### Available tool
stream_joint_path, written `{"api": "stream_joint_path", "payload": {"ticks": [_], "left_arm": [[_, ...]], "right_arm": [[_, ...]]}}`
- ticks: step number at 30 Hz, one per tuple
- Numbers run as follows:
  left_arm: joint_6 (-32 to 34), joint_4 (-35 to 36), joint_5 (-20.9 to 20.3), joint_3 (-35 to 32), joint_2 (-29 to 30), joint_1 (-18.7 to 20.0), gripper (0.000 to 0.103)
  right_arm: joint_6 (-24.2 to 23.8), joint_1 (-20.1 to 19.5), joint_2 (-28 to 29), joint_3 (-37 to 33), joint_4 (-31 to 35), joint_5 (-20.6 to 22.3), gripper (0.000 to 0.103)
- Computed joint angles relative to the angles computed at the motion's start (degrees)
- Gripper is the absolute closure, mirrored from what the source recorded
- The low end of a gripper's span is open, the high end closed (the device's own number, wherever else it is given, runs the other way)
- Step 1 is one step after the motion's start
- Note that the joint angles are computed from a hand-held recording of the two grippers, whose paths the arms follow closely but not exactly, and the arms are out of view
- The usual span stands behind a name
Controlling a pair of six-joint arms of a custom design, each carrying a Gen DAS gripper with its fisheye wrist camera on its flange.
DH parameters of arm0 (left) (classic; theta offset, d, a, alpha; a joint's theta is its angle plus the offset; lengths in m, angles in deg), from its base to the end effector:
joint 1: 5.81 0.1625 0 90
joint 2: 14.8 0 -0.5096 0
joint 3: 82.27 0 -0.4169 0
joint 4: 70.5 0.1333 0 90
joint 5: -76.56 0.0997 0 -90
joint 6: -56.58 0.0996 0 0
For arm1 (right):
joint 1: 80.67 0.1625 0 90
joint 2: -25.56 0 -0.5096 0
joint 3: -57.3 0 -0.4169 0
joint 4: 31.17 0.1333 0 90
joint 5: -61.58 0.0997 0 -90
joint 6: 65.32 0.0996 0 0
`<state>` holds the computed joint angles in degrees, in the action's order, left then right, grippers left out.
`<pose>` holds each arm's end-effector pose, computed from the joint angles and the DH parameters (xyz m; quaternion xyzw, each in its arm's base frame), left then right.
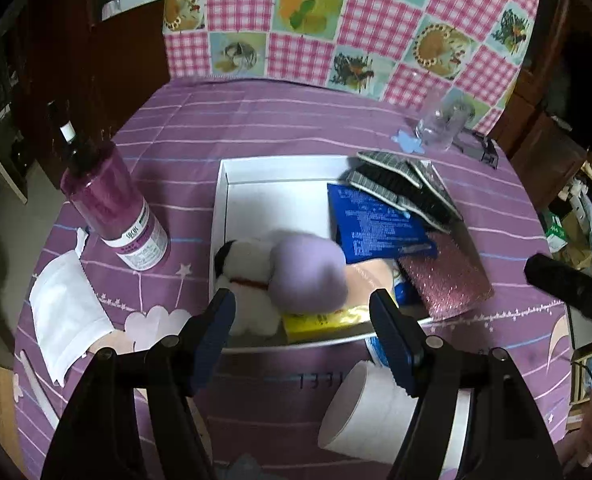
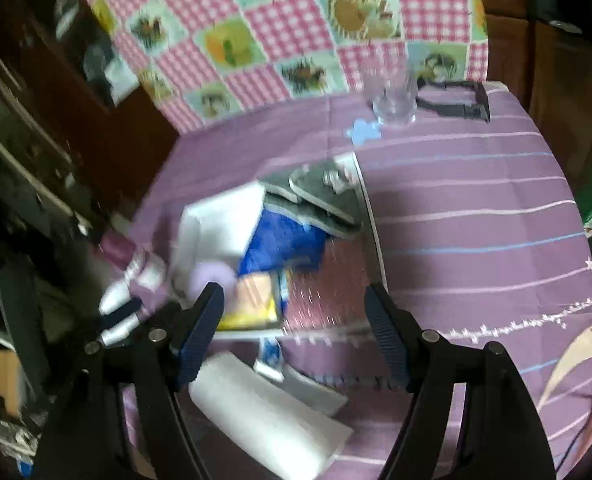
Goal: Organize soft objects
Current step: 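Lower the plaid bag and lavender puff into the box and open both grippers, then withdraw both grippers, moving the right gripper toward the pink glittery sponge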
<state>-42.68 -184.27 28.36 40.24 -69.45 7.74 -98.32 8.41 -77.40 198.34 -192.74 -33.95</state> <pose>-0.4120 -0.3047 0.0693 -0.0400 0.8753 -0.3173 0.3628 0.1180 -0.3537 0.3743 0.2509 -0.9231 0.2618 0.1281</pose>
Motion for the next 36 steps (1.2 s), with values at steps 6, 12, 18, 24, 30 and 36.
{"api": "stream_joint_path", "payload": {"ticks": [6, 12, 18, 24, 30, 36], "left_arm": [[2.86, -0.57, -3.45, -0.74, 0.9, 0.94, 0.033], [4.85, -1.83, -5.81, -0.66, 1.25, 1.66, 0.033], [8.26, -5.73, -7.95, 0.68, 0.77, 1.86, 0.033], [9.65, -6.02, -9.74, 0.68, 1.39, 2.77, 0.033], [9.14, -5.4, -10.2, 0.88, 1.21, 3.02, 0.033], [8.25, -5.01, -10.96, 1.38, 0.74, 3.55, 0.033]], "right_arm": [[1.29, 1.74, 0.99, -0.17, 2.38, -7.78, 0.039], [2.94, 2.15, 2.57, -0.98, 6.57, -10.8, 0.044], [3.84, 2.13, 3.9, -1.71, 9.61, -11.55, 0.044], [3.5, 2.47, 4.54, -1.44, 9.51, -12.53, 0.044], [3.4, 2.69, 5.19, -1.47, 9.87, -13.4, 0.044], [3.62, 2.38, 6.07, -1.46, 10.16, -13.9, 0.045]]}}
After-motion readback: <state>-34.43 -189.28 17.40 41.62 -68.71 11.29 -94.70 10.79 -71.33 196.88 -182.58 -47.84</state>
